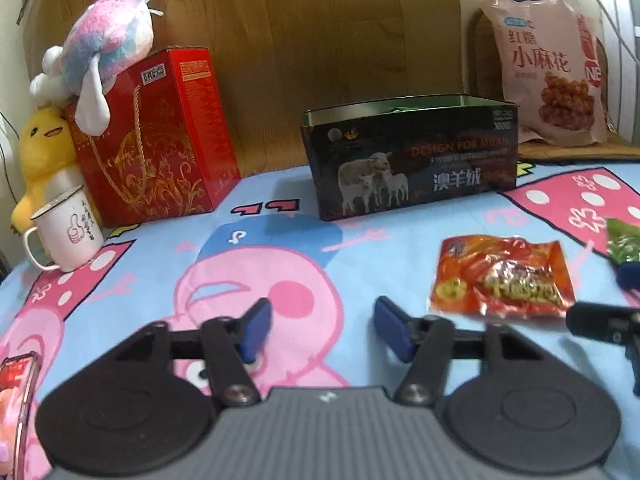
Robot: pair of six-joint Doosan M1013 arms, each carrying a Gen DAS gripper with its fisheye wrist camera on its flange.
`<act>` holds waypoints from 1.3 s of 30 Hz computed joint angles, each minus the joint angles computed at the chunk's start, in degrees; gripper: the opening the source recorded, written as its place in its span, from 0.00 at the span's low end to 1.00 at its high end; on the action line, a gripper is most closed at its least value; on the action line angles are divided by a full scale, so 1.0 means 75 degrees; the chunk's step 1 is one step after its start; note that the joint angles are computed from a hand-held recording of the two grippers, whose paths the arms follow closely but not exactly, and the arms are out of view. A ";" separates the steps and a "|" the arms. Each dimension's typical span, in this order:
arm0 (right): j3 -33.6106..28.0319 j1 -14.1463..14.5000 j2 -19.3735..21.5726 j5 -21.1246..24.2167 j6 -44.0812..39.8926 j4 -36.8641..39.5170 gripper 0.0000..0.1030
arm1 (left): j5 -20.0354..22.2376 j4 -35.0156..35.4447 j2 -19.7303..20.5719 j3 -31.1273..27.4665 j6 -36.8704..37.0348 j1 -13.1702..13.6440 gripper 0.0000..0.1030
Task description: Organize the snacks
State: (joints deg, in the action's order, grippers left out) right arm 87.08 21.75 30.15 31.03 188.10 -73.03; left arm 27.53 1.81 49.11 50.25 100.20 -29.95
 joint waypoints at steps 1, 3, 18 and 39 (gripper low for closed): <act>-0.0044 -0.0033 0.0025 0.0082 0.0024 0.0028 0.77 | 0.0110 -0.0121 0.0060 -0.0122 0.0078 0.0005 0.75; -0.0229 -0.0037 0.0123 0.0474 -0.0386 0.0360 0.84 | 0.0224 -0.0406 0.0146 -0.0303 0.0228 0.0009 0.90; 0.0265 -0.0117 -0.0102 -0.0224 0.1166 -0.0804 0.91 | 0.1466 -0.2158 0.0601 -0.1223 0.1092 0.0235 1.00; 0.0455 -0.0019 -0.0160 -0.0192 0.2045 -0.1737 0.92 | 0.1276 -0.1919 0.0509 -0.1060 0.1148 0.0210 1.00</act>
State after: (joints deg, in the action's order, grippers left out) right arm 90.50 21.61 28.95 29.59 203.43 -86.06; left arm 37.10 -12.57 52.93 42.30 108.81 -28.38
